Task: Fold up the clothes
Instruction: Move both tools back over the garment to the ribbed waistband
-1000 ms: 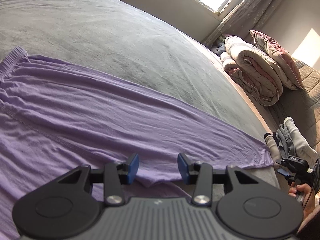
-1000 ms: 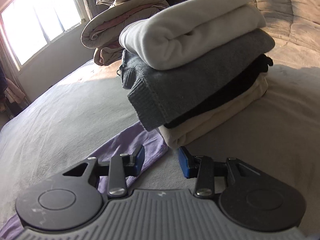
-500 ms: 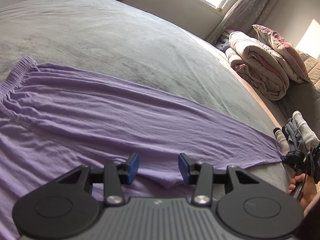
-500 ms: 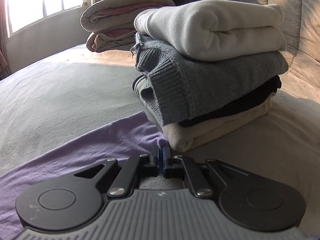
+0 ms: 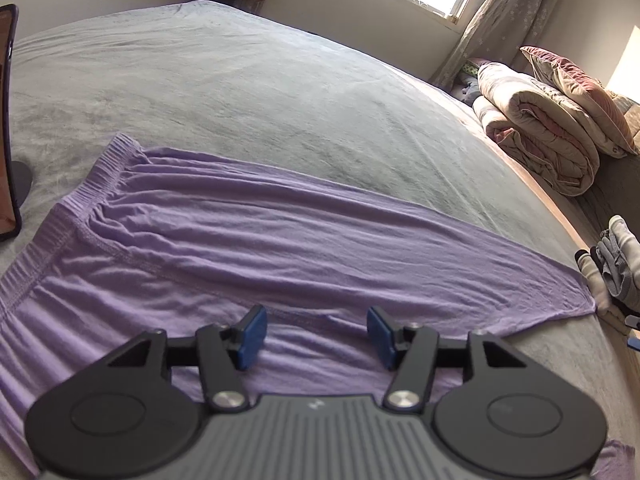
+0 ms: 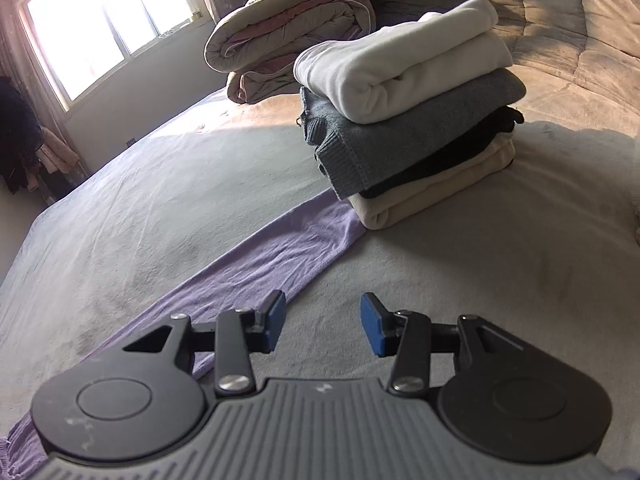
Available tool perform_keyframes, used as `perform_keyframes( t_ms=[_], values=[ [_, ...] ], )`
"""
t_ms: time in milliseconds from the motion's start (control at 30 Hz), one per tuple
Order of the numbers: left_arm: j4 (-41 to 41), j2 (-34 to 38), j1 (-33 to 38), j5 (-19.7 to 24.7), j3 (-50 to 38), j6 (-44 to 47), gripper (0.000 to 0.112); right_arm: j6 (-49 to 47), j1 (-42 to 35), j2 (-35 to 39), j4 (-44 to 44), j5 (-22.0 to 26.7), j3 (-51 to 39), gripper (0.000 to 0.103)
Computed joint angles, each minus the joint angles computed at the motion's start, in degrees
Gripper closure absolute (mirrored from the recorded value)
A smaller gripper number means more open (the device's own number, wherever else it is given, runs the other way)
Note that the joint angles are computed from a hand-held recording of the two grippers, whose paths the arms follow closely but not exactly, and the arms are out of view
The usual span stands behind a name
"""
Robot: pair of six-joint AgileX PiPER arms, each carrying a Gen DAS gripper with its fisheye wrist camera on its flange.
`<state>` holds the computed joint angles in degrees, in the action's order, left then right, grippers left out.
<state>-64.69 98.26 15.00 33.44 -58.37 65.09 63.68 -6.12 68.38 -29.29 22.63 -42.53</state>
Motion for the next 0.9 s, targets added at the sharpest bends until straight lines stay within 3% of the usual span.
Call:
perform_keyframes(
  t_ms=[167, 300, 333, 367, 433, 600, 767, 900],
  values=[
    [-3.2, -1.5, 6.0, 1.2, 2.0, 6.0, 0.052, 5.7, 6.5, -6.3, -4.5, 6.6, 2.3, 0.054],
    [-9.6, -1.0, 11.3, 1.7, 3.2, 15.2, 0.054, 12.0, 13.3, -5.5, -8.2, 9.1, 1.4, 0.054],
    [-11.3, -1.1, 12.4, 0.7, 3.5, 16.6, 0.064, 13.1, 15.3, -5.0, -8.7, 10.0, 0.8, 0.054],
    [-13.9, -1.4, 13.3, -1.0, 4.0, 17.9, 0.082, 14.6, 17.5, -4.5, -9.6, 10.7, 0.1, 0.054],
    [-20.0, -0.8, 16.0, -0.5, 4.2, 21.6, 0.088, 18.4, 22.4, -3.5, -12.2, 12.2, -1.0, 0.053],
    [-14.2, 3.5, 21.3, 9.3, -1.0, 11.6, 0.088, 25.3, 35.3, -0.4, -17.1, 17.6, -4.7, 0.050],
    [-13.7, 2.8, 22.4, 9.2, 0.2, 12.6, 0.088, 25.6, 42.9, 5.0, -17.8, 19.1, -10.0, 0.050],
    [-14.6, 3.6, 24.7, 12.7, -0.4, 13.5, 0.091, 22.7, 43.5, 11.9, -14.6, 14.6, -15.9, 0.050]
  ],
)
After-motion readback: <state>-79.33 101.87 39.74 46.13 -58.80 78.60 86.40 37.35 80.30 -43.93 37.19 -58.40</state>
